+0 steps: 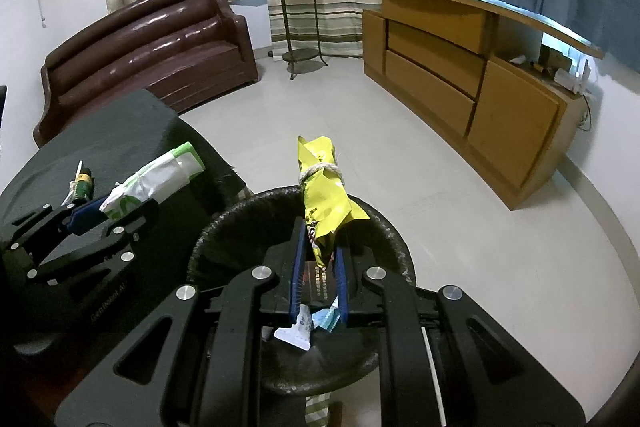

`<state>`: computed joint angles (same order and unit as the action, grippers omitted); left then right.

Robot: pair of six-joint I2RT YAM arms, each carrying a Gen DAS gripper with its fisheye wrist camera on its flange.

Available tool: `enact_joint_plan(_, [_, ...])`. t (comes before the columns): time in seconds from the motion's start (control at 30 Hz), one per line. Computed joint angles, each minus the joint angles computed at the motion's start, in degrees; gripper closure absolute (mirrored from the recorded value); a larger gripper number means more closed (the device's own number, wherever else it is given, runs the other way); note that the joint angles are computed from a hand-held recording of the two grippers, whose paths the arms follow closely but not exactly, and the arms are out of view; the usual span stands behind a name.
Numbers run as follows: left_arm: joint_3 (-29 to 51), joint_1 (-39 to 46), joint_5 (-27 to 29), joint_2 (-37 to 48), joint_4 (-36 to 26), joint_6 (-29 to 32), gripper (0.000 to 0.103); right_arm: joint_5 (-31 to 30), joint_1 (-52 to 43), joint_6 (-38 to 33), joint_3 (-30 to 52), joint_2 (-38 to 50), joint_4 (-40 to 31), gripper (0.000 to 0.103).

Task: Collect trash
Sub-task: 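Open both grippers over the bin to drop the wrappers, then move the left gripper back to the table and grasp the white wrapper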

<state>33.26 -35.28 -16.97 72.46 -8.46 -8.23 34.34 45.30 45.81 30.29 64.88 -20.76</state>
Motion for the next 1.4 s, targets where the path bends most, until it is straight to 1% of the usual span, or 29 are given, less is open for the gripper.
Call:
enact_joint_plan(0.07, [0.2,-0.29,-0.06,0.33,0.0,-0.17,0.063,0.01,-0.42,0.22,-0.04,0.42,0.34,0.088])
enact_joint_plan(0.1, [0.2,-0.24,0.0,0.41,0.0,-0.15,0.063,-0.62,-1.02,0.27,-0.35,0.4,0.92,0.085])
enact_joint_plan(0.13, [0.39,-0.21,0.0,0.63,-0.27,-0.22,0.058,-0.8,-1.26,0.58,-0.59,0.31,1.06,0.08])
enact_joint_plan(0.17, [0.49,-0.13,0.02,0.67,-0.38,-0.4,0.049,-0.58,-1.38,1.08,-0.9,0.17,1.22,0.073])
enact_joint_plan(0.23, [0.54,-0.57,-0.57,0.64,-0.18,-1.21,0.042,-0.39,-1.45,1.36,-1.19,0.04,1.2,0.072])
enact_joint_plan(0.53, [0.3,-1.01,-1.18,0.32,-0.23,-1.62,0.039,-0.37,-1.68,1.36,-1.59,-0.25,1.45,0.07])
enact_joint_plan(0.67, [0.42,-1.0,-1.09,0.25,-0.56,-1.95,0.038,-0.29,-1.64,1.32,-1.56,-0.23,1.46,0.067])
enact_joint_plan(0.77, [0.2,-0.18,-0.48,-0.76,-1.19,-1.73,0.036,-0.4,-1.61,1.19,-1.6,-0.24,1.57,0.066])
enact_joint_plan(1.2, [-1.55,4.64,1.4,-6.2,-3.8,-0.36,0.035,-0.7,1.15,1.83,-0.59,2.28,1.97,0.065])
enact_joint_plan(1.4, [-3.42,8.66,3.11,-9.55,-5.61,0.91,0.034,-0.41,4.33,2.87,2.1,6.19,2.11,0.064])
